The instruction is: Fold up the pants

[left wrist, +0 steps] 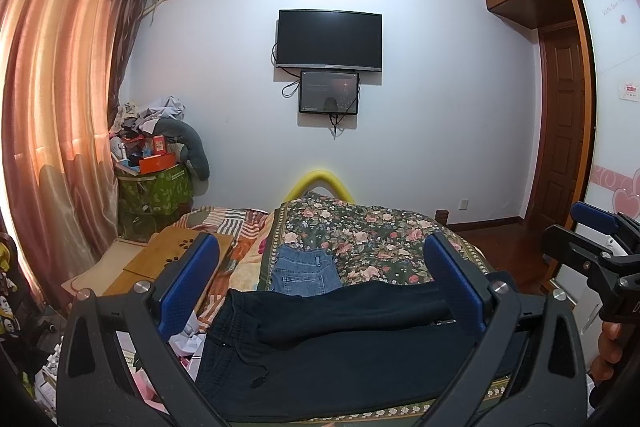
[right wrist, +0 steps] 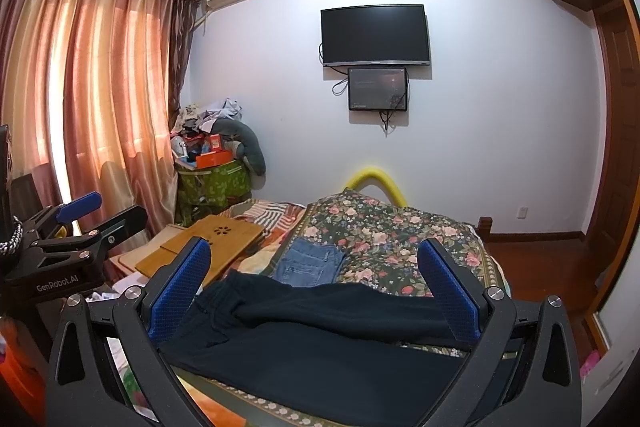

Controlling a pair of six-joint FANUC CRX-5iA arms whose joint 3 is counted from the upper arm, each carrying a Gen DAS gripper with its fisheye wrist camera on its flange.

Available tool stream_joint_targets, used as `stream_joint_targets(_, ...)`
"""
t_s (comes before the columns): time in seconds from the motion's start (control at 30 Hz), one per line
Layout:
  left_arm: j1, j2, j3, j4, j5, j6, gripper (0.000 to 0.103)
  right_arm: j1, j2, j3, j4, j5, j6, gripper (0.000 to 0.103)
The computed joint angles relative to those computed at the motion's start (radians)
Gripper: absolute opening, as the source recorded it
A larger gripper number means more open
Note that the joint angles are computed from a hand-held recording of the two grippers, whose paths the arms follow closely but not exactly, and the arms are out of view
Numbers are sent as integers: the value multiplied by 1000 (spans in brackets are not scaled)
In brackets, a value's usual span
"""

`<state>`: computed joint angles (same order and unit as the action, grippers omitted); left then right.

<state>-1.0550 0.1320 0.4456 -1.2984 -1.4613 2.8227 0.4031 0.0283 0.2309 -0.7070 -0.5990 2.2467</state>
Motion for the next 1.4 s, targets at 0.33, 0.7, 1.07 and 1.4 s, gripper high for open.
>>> stream_joint_targets(0.33,-5,1,5,-2,3,1,103,-1,-2,-1,-3,-1,3,103)
stream_joint_targets(0.7,-13,2,9,-10,-2,-1,103,5,-7,-8,3,8,2,103)
stream_joint_targets(1.07,-14,0,8,-18,-3,5,103,2,-3,-2,-4,1,5,103)
stream_joint_targets(1.4,-15,-1,4,-20,-3,9,103,-3,-2,0,-15,-1,18,103)
